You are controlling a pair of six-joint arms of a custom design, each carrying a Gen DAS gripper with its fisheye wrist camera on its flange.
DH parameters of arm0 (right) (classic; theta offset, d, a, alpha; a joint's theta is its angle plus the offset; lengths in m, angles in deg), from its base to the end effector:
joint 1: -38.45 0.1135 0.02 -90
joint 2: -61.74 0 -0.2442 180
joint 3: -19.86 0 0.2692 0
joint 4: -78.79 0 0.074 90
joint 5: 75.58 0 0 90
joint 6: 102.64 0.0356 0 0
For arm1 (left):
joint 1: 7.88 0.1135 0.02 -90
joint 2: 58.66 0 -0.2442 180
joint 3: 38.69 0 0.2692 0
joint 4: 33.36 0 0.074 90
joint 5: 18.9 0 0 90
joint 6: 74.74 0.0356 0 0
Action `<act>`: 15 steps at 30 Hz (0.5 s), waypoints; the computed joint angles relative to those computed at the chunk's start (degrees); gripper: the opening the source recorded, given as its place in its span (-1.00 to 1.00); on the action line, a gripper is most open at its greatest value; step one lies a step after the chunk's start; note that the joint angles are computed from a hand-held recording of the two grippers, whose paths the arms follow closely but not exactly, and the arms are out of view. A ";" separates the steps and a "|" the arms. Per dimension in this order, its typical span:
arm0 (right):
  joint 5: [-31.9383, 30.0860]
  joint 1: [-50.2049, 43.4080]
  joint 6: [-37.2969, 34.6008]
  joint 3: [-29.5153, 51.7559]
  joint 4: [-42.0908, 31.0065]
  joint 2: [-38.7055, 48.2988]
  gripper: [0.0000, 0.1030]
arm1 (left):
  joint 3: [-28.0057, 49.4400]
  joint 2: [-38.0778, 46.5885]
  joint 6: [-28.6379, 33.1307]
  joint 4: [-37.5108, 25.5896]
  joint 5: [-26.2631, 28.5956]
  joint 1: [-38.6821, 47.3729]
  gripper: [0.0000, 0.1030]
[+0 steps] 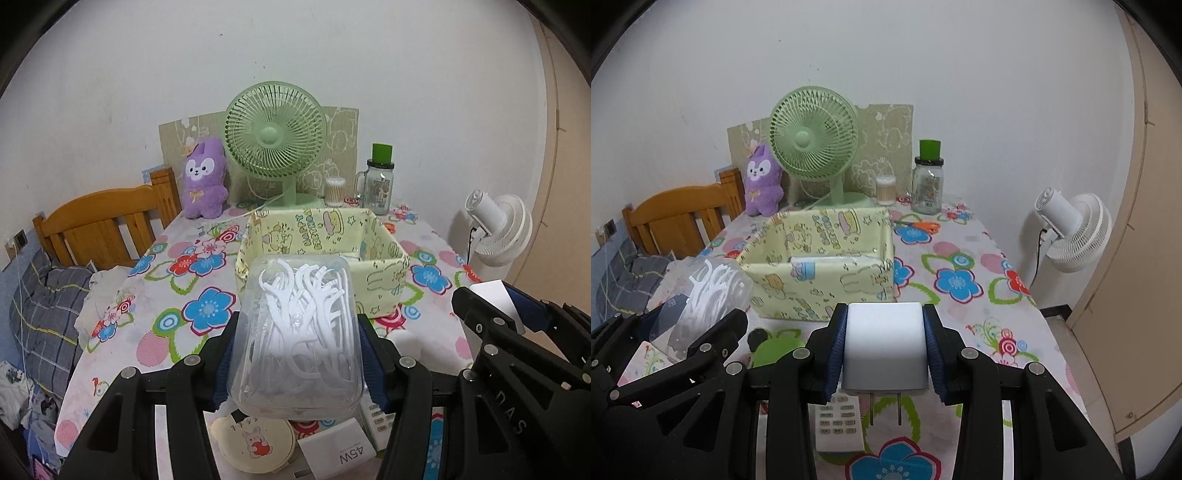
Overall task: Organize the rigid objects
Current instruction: 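Carry the floss box and charger over the yellow fabric basket with both grippers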
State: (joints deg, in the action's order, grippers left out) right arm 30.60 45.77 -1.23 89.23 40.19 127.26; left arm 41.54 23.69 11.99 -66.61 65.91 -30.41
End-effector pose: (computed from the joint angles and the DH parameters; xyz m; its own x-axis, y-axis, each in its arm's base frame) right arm 0.2753 0.0254 0.2922 -0.5335 0.1230 -0.8368 0.2145 0.9767 0.0069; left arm 0.3206 -0.1295 0.2822 -0.5517 0.1674 -0.8171 0.2825 0.9593 0.0058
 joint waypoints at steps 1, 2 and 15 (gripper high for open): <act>0.19 0.12 -0.15 0.30 0.07 0.08 -0.18 | 0.42 0.10 0.00 -0.14 0.08 0.12 0.16; 0.44 0.25 -0.42 0.74 0.10 0.14 -0.18 | 0.76 0.18 0.12 -0.12 -0.05 0.15 0.16; -2.09 -2.08 -1.83 8.03 0.30 5.98 -0.18 | 8.57 5.95 0.52 0.02 0.29 0.81 0.16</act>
State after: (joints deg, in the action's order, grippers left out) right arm 28.51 43.69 -3.05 97.26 40.49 133.23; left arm 50.11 29.64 12.52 -66.59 66.20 -29.60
